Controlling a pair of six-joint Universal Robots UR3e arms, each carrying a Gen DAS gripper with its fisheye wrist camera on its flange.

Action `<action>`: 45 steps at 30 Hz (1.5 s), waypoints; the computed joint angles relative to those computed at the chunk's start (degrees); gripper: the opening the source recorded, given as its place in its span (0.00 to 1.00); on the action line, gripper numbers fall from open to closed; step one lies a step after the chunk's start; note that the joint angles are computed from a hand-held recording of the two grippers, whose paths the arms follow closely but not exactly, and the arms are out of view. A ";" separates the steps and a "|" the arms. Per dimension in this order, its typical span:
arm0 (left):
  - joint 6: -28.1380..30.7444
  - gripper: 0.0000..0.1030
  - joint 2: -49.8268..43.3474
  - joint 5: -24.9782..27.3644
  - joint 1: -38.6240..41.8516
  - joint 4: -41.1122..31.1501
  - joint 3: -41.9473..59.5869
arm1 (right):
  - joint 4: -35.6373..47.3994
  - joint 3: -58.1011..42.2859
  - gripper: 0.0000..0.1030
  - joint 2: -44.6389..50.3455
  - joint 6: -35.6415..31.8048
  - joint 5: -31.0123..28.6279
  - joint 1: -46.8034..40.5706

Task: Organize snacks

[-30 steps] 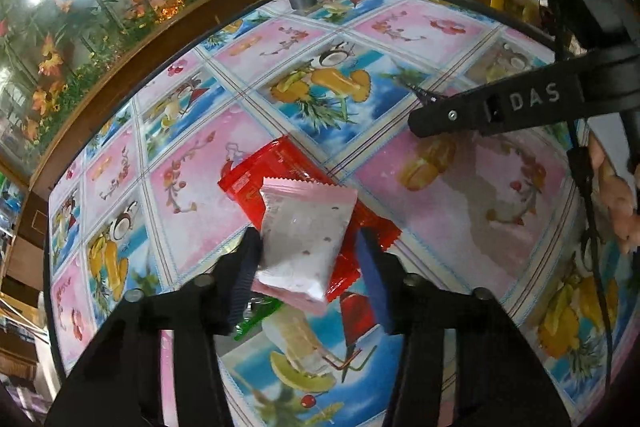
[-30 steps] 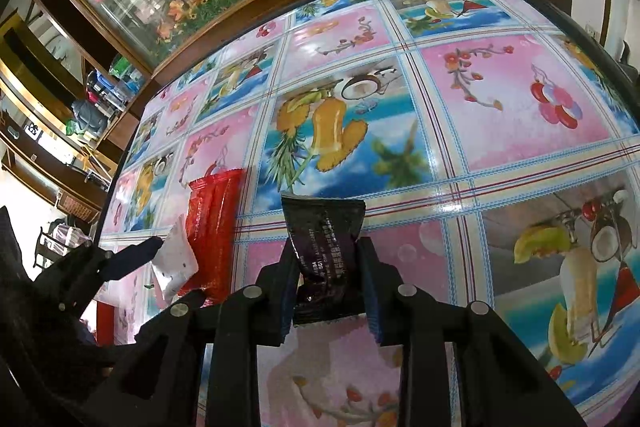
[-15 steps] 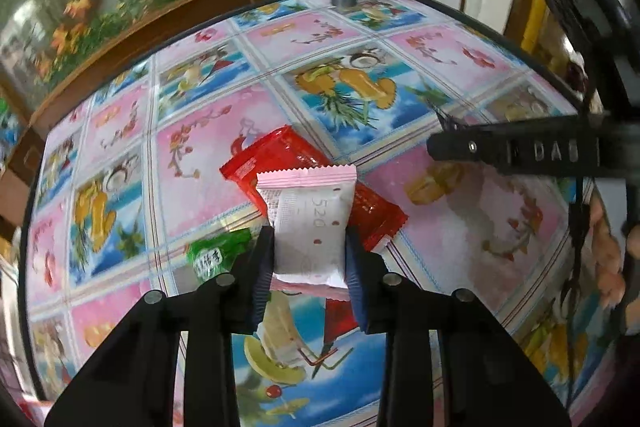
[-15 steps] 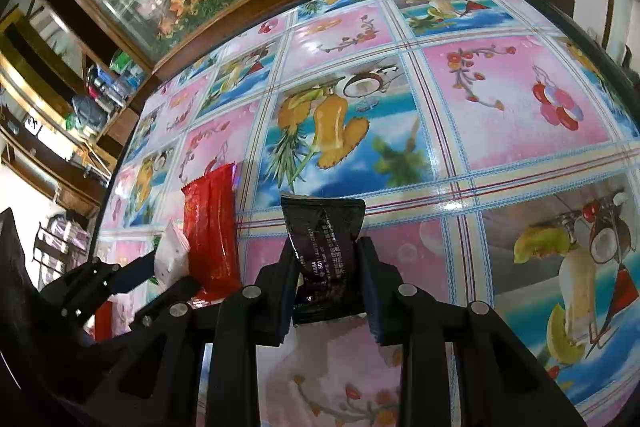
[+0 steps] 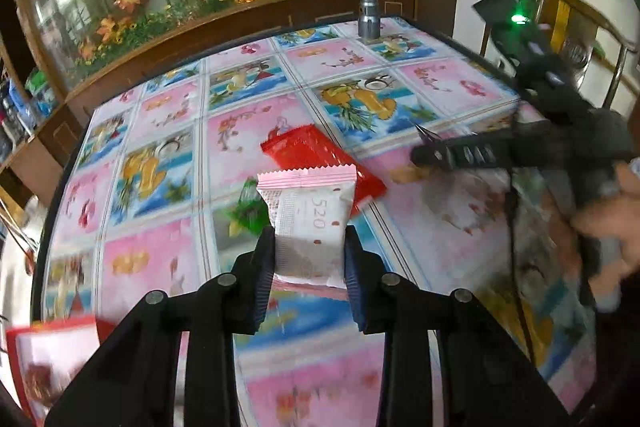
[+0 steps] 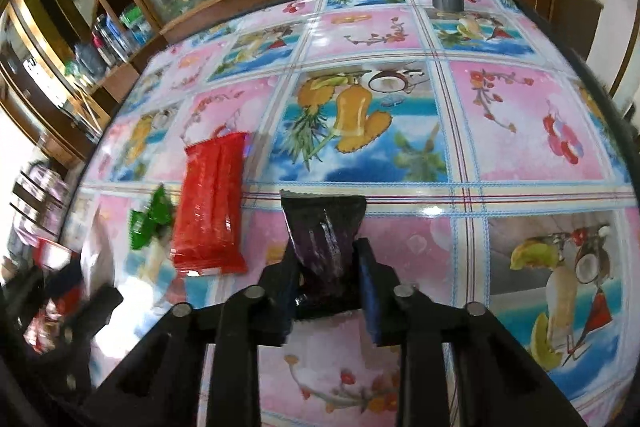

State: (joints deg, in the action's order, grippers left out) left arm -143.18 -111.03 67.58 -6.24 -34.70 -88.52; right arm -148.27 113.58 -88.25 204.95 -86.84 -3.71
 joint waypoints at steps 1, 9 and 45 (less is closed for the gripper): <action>0.20 0.29 2.49 -0.73 1.28 -0.04 -2.72 | -0.44 0.73 0.26 -0.58 -0.05 1.32 -0.76; 3.80 0.29 19.72 -7.75 12.29 -2.55 -18.38 | -12.48 12.91 0.25 -9.28 0.18 19.24 -10.20; 23.43 0.29 42.37 -29.36 47.62 -21.66 -31.35 | -31.53 1.55 0.25 -0.04 23.71 4.80 28.64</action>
